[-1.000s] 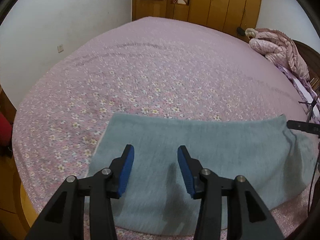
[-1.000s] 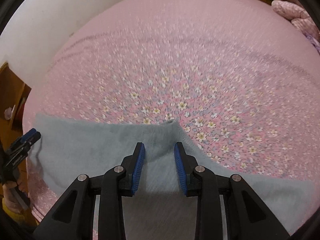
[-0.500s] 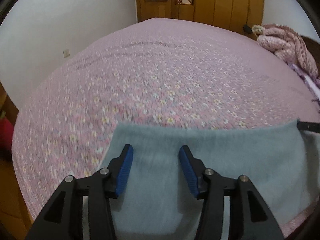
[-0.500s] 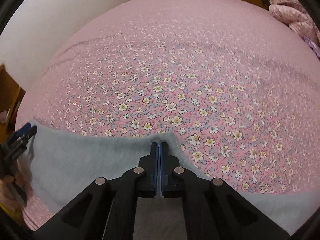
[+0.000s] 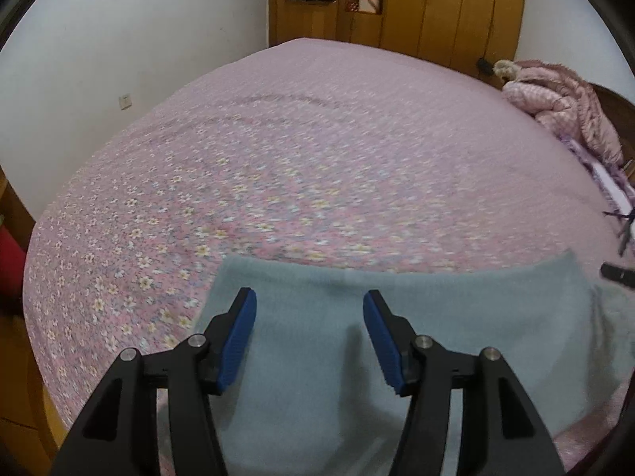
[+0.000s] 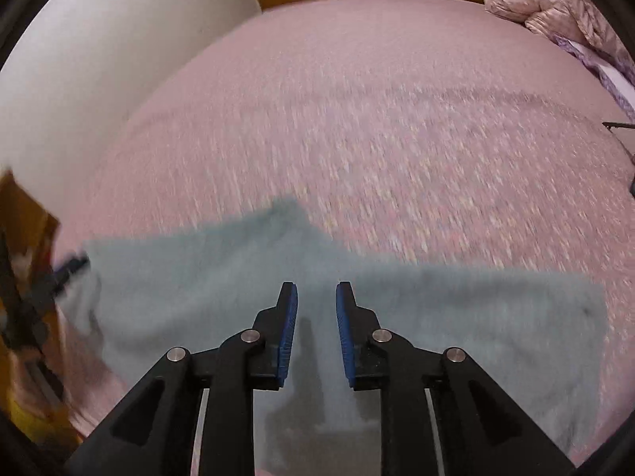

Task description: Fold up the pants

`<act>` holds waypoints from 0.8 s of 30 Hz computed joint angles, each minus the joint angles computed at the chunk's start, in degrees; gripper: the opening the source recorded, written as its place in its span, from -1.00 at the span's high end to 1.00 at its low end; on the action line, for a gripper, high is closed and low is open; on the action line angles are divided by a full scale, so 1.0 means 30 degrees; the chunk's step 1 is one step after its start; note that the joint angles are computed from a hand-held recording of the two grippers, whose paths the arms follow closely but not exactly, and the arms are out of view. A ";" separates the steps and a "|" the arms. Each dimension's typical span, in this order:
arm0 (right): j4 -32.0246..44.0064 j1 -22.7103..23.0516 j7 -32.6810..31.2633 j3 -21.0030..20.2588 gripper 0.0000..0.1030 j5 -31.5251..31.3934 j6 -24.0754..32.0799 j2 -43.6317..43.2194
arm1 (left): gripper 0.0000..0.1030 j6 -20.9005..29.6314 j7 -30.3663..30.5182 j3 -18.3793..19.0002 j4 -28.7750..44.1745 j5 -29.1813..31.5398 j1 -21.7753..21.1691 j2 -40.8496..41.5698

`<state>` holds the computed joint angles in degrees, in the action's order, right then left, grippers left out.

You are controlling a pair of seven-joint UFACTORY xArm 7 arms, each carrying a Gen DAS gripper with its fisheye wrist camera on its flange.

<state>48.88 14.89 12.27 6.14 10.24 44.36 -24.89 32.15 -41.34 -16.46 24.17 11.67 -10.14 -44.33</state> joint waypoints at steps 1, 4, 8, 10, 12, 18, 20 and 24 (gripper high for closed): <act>-0.0275 -0.0257 0.0187 0.0423 0.59 -0.1027 0.0975 -0.0313 | -0.16 -0.0033 0.0090 0.0053 0.0066 -0.0169 -0.0292 0.0000; -0.1423 -0.0383 0.0296 0.0836 0.59 -0.2370 0.2750 -0.1251 | -0.16 0.0206 0.0413 -0.0238 0.0277 -0.0218 -0.0806 0.0214; -0.3153 -0.0388 0.0398 0.0198 0.60 -0.1773 0.3395 -0.3456 | -0.17 0.1706 0.0041 -0.1194 0.0727 0.0657 -0.0365 0.1361; -0.4010 -0.0386 0.0167 -0.0257 0.62 -0.1327 0.3631 -0.4481 | -0.24 0.1162 -0.0270 -0.0643 0.0189 0.0442 -0.0627 0.1292; -0.4220 -0.0500 -0.0043 -0.0501 0.65 -0.1081 0.3698 -0.4811 | -0.31 0.0722 -0.0486 -0.0339 -0.0259 0.0419 -0.0601 0.0952; -0.3751 -0.1532 0.0744 -0.0084 0.64 -0.1850 0.3555 -0.5462 | -0.30 0.1991 -0.0651 -0.0203 -0.0634 -0.0082 -0.1389 -0.0568; -0.3465 -0.1910 0.1062 0.0043 0.64 -0.2239 0.2922 -0.4997 | -0.30 0.1405 -0.0516 0.0279 -0.0814 -0.0971 -0.2275 -0.1201; -0.2995 -0.2438 0.1722 0.0342 0.64 -0.3088 0.2191 -0.3998 | -0.30 0.0180 -0.0003 -0.0272 0.0129 -0.1374 -0.2926 -0.0169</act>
